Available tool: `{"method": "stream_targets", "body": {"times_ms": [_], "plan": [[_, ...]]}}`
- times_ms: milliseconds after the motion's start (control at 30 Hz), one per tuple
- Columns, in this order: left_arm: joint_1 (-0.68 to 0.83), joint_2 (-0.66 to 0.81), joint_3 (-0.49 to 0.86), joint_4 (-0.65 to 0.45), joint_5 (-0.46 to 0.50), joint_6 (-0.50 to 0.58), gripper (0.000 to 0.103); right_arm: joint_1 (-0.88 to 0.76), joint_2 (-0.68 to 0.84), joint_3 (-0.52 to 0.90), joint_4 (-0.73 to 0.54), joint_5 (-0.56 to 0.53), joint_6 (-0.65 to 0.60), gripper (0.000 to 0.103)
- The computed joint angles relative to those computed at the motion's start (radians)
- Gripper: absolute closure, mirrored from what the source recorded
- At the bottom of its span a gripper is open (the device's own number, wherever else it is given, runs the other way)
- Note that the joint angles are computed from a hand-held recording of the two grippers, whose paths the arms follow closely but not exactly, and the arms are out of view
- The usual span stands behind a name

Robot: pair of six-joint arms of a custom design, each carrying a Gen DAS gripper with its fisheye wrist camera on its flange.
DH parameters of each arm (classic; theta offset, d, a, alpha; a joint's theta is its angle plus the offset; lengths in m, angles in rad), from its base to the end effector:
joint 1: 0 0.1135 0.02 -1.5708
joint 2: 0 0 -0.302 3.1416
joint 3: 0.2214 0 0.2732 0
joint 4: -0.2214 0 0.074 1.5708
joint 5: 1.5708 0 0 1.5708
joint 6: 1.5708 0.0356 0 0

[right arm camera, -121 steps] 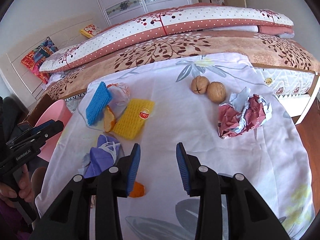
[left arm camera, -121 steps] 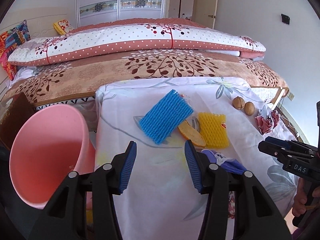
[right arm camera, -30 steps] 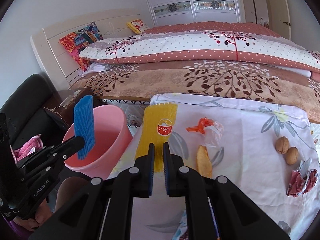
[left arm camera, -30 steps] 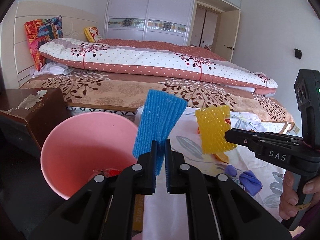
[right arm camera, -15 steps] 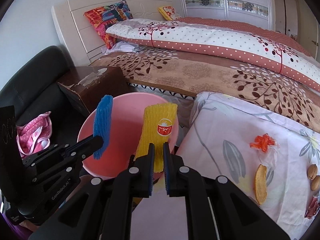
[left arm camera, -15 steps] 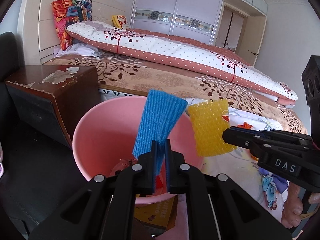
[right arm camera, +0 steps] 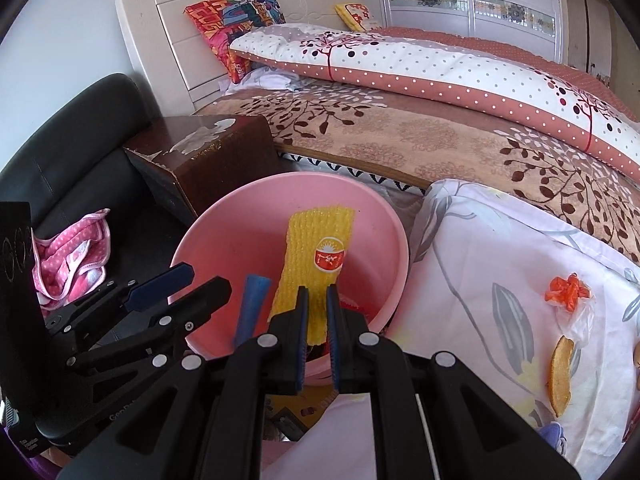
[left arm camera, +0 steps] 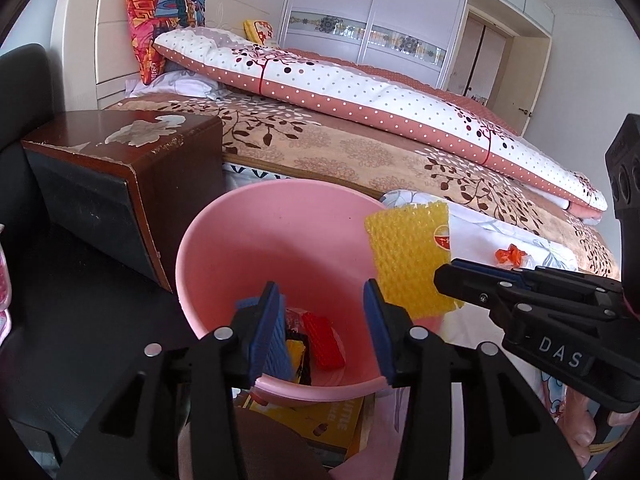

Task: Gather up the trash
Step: 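Carry both sleeves over pink bucket and open left gripper to drop blue sleeve, then open right gripper to drop yellow mesh sleeve into pink bucket, then move both grippers back over the remaining trash on the bed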

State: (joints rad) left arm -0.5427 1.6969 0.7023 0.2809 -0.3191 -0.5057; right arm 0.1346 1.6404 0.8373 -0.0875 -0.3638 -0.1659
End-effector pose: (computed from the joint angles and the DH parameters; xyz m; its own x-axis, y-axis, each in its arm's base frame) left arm 0.2926 -0.1634 0.1517 -0.6296 -0.1574 -0.7608 -0.0202 0.9822 -0.1865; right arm 0.3320 0.0577 0.1813 -0.7025 -0.2509 -0.6660 -0.4696 0.8665 0.1690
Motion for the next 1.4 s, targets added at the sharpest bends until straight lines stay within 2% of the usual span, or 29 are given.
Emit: {"method": "stream_targets", "body": {"times_ms": [100,167,300,367,400,700,867,967,1400], "plan": [[0.002,-0.002,-0.004,0.003,0.003,-0.001,0.059,-0.002,0.001,-0.001,0.0,-0.019,-0.001,0.092],[0.002,-0.001,-0.002,0.0,0.004,-0.001,0.059,-0.004,-0.006,-0.008,0.007,-0.026,0.0,0.079],[-0.002,-0.007,-0.001,-0.01,-0.004,-0.003,0.059,-0.011,-0.019,-0.022,0.013,-0.027,-0.004,0.076],[-0.005,-0.011,0.001,-0.014,-0.003,-0.008,0.059,-0.019,-0.029,-0.035,0.022,-0.028,-0.003,0.068],[-0.007,-0.013,0.001,-0.016,-0.001,-0.011,0.059,-0.025,-0.035,-0.041,0.025,-0.032,-0.003,0.067],[-0.066,-0.022,0.021,-0.028,-0.016,-0.015,0.059,-0.115,-0.116,-0.108,0.025,-0.062,-0.05,0.063],[-0.086,-0.01,0.057,-0.068,0.007,-0.064,0.059,-0.206,-0.177,-0.158,0.016,-0.076,-0.102,0.062],[-0.102,0.002,0.077,-0.079,0.033,-0.074,0.059,-0.286,-0.203,-0.179,0.003,-0.097,-0.132,0.062],[-0.229,0.089,0.231,-0.189,-0.037,-0.054,0.059,-0.676,-0.165,-0.178,-0.035,-0.193,-0.243,0.061]]}}
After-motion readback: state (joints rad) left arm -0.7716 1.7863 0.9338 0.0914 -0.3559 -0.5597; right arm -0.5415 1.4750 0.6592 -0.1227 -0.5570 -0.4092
